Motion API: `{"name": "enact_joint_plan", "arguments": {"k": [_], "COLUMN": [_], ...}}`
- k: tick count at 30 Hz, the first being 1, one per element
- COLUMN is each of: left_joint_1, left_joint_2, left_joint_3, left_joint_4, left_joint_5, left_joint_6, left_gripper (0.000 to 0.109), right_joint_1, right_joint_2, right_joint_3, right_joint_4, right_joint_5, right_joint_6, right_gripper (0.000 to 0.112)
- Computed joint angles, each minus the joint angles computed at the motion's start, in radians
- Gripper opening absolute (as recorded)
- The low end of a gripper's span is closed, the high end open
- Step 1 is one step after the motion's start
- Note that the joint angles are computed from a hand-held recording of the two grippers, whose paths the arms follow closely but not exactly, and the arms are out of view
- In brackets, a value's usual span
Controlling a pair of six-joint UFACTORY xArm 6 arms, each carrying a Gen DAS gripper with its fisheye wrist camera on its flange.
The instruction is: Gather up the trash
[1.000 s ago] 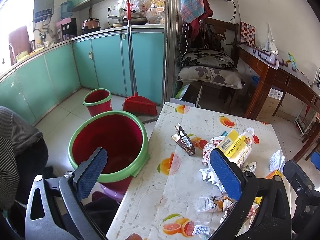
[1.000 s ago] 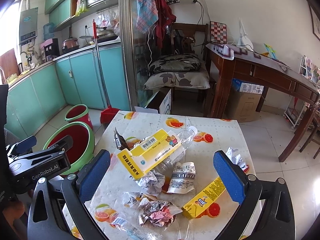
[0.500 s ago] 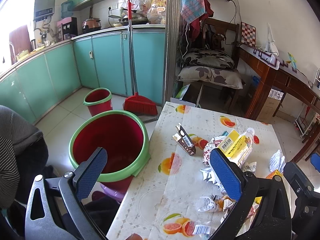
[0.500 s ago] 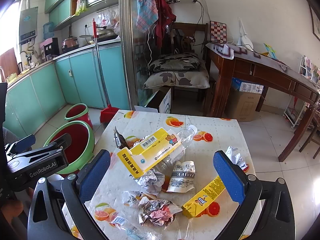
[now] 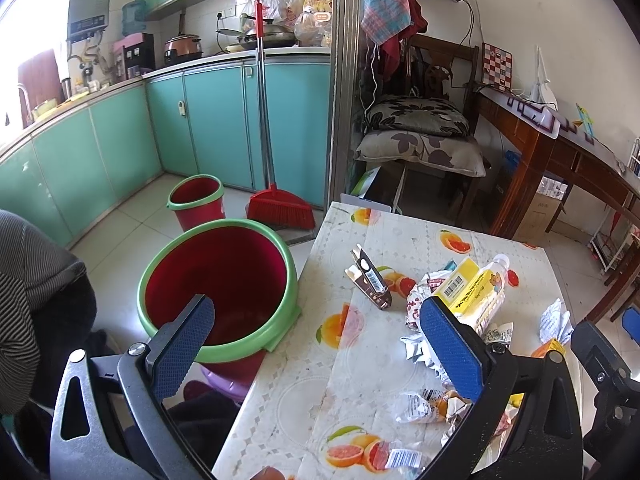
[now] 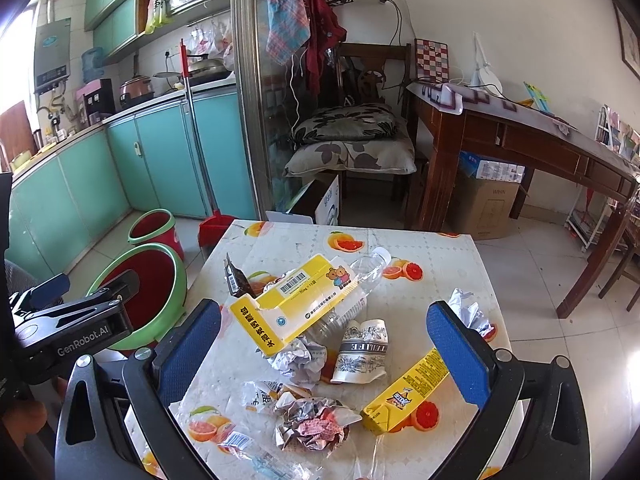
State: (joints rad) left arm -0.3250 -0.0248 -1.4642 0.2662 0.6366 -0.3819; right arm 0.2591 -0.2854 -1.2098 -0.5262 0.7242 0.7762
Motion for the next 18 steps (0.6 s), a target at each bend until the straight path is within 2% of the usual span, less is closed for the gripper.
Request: {"name": "enact_joint_plan", "arguments": {"k": [18], "left_joint_1": [-0.002], "left_joint_2": [0.017], "left_joint_3": [-0.011], "left_joint_4": [0.012], "left_joint_5": [0.005], "left_joint_6": [-0.007], "left_gripper": [0.103], "right_joint_1": [-0.011], "right_joint_2": [0.021], "right_joint_3": [-0.009], "right_joint_4": [0.036], "right_joint_5": [0.003], "right_joint_6": [-0.035], "right_gripper": [0.103]}}
